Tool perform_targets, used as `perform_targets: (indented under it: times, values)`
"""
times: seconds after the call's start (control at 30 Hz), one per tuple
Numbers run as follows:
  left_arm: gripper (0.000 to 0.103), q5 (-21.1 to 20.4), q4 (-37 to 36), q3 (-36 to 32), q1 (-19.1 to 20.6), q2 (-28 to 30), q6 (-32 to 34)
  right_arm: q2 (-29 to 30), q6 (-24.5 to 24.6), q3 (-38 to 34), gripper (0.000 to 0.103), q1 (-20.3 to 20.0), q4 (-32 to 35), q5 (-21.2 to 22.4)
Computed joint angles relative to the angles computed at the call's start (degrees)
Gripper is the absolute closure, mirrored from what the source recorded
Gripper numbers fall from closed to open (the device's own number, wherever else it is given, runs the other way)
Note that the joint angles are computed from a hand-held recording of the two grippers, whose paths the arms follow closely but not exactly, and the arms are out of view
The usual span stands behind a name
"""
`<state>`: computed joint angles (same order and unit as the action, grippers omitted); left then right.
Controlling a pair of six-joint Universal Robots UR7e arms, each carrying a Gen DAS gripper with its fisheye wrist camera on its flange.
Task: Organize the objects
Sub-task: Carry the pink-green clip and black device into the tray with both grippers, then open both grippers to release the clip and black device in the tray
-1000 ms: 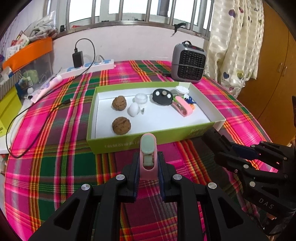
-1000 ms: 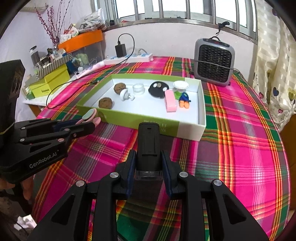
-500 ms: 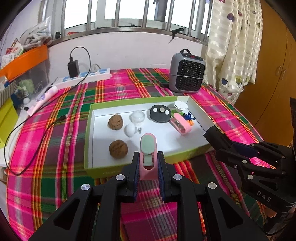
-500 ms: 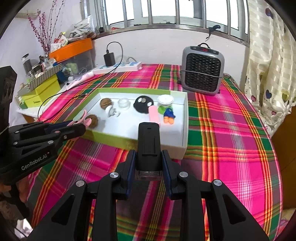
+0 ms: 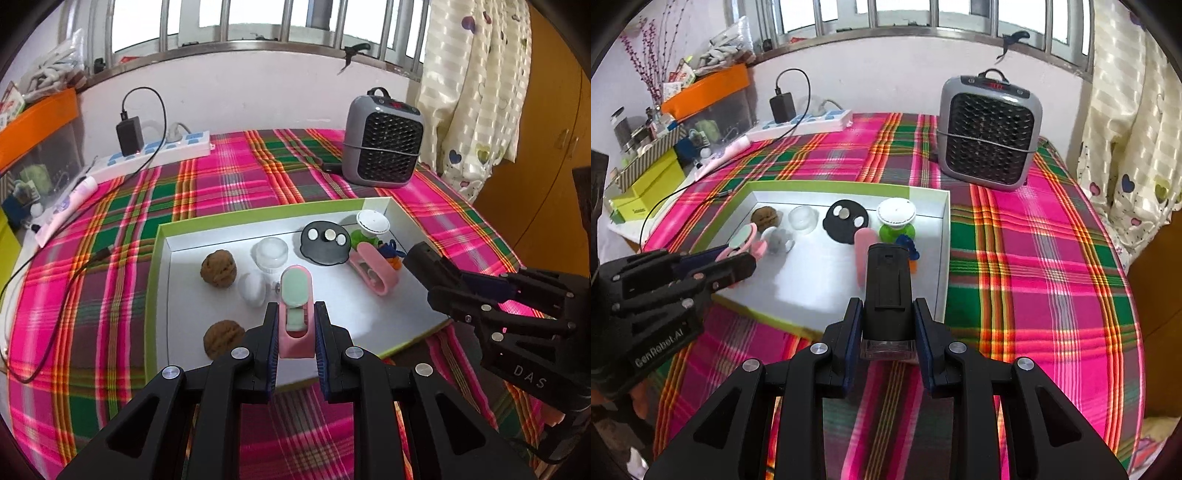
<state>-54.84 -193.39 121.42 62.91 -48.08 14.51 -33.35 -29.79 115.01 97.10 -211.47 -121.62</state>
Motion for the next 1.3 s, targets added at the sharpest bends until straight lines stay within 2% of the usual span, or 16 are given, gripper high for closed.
perform_targets:
  times: [0.27, 0.57, 0.97, 1.3]
  values:
    - [0.087, 0.2, 2.3, -2.9, 1.0, 2.1, -0.1, 1.2, 0.4, -3.6, 0.075, 0.0, 4.3, -2.8]
    - [0.087, 0.3, 4.4, -4.9, 2.0, 3.4, -0.8, 2.1, 0.5, -5.6, 0.075, -0.7, 5.7, -2.8]
    - [0.087, 0.5, 5.0, -5.4, 2.2, 4.0, -1.0, 3.4, -2.3, -5.6, 0.075, -1.0, 2.6, -1.5]
    - [0.084, 0.8, 4.6, -5.4, 2.3, 4.1, -0.4, 4.3, -3.4, -5.6, 0.075, -0.9, 0.7, -2.2]
